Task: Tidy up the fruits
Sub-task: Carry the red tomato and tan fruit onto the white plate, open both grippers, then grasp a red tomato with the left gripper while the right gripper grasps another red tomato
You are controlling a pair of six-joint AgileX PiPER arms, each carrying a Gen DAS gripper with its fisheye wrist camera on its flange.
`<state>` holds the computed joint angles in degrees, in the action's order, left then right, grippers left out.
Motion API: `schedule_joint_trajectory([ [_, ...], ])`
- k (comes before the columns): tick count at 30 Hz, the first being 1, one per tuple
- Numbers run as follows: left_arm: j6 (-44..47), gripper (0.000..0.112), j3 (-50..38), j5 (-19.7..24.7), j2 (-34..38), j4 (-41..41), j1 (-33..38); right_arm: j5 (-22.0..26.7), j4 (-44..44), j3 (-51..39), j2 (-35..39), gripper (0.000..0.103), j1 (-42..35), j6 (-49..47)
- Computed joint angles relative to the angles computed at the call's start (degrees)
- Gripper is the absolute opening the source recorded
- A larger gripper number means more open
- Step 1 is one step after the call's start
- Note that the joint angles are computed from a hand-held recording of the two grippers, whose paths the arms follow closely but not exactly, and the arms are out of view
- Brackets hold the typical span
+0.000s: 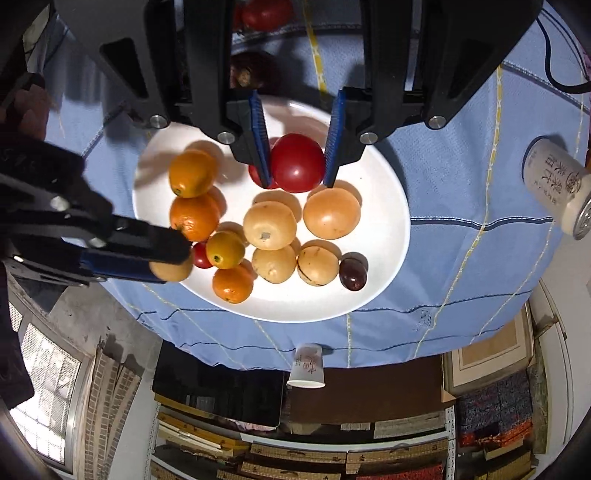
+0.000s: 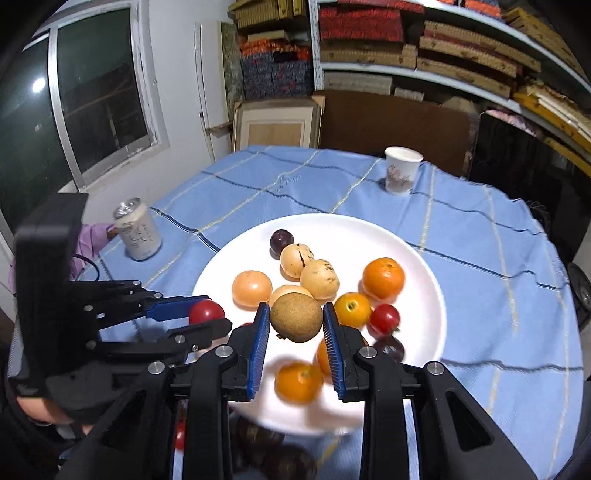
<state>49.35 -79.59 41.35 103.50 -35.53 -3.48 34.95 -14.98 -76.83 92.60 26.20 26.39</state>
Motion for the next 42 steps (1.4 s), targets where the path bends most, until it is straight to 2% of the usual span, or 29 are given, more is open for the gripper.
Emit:
schedule_joint_trajectory([
  [2,-1.54,0.029,-1.59,-0.02,1.43,1.4,-0.33,0.68,1.96,-2.1,2.59,0.032,-0.68,-1.92],
  [3,-2.02,0.04,-2.14,-0.11,1.94,1.71,-0.41,0.97,0.8,-2.4,3.2,0.04,-0.28,-0.79],
  [4,-1.54,0.055,-2.08,-0.26,1.95,0.91,-0.12,0.99,-0.79,-2.42,3.43,0.042,0.0,0.71],
  [5,-0.72,0.062,-1.45,-0.73,1.46,-0.13,0.2,0.38,-1.9,-1.66,2.99,0.044,0.13,1.96],
  [9,3.31,0.063,2.03,-1.76,-2.28,-4.02,1.66,-0.65,-5.18,2.52,-1.07,0.044,0.85,5.97],
  [14,14.29,0.08,14.04,-2.92,-12.29,-10.26,5.35,0.16,-9.6,11.68,-10.8,0.044,4.25,13.71],
  [17,18.42,0.081,20.48,-2.84,-16.4,-10.4,6.8,0.27,-14.02,19.91,-17.77,0.044,9.4,23.1],
  [20,23.29,0.081,27.49,-6.76,-19.64,-9.98,6.26,-1.49,-20.33,27.52,-22.27,0.044,15.52,35.43],
  [22,26.83,0.081,31.2,-9.46,-21.12,-11.36,6.03,-3.48,-23.4,30.89,-23.6,0.044,17.5,41.45],
  [26,31.17,0.081,34.02,-10.82,-22.63,-15.32,7.09,-9.12,-30.38,37.11,-25.34,0.045,18.98,52.86],
  [27,30.77,0.081,34.01,-10.94,-22.57,-15.43,7.3,-10.87,-33.05,39.05,-25.72,0.048,18.89,56.16],
  [31,21.6,0.081,30.27,-10.6,-18.6,-10.37,8.26,-15.78,-31.34,41.39,-26.56,0.052,15.36,56.36],
  [33,20.37,0.082,29.44,-10.79,-17.68,-10.28,8.41,-17.41,-29.0,41.69,-26.43,0.054,14.5,53.97],
  [39,19.23,0.082,29.03,-13.12,-17.1,-9.35,6.34,-17.73,-29.35,41.67,-26.52,0.054,15.13,53.46],
  [42,16.98,0.087,30.27,-17.0,-18.49,-5.66,5.26,-17.97,-28.08,41.82,-26.87,0.054,14.81,52.24],
])
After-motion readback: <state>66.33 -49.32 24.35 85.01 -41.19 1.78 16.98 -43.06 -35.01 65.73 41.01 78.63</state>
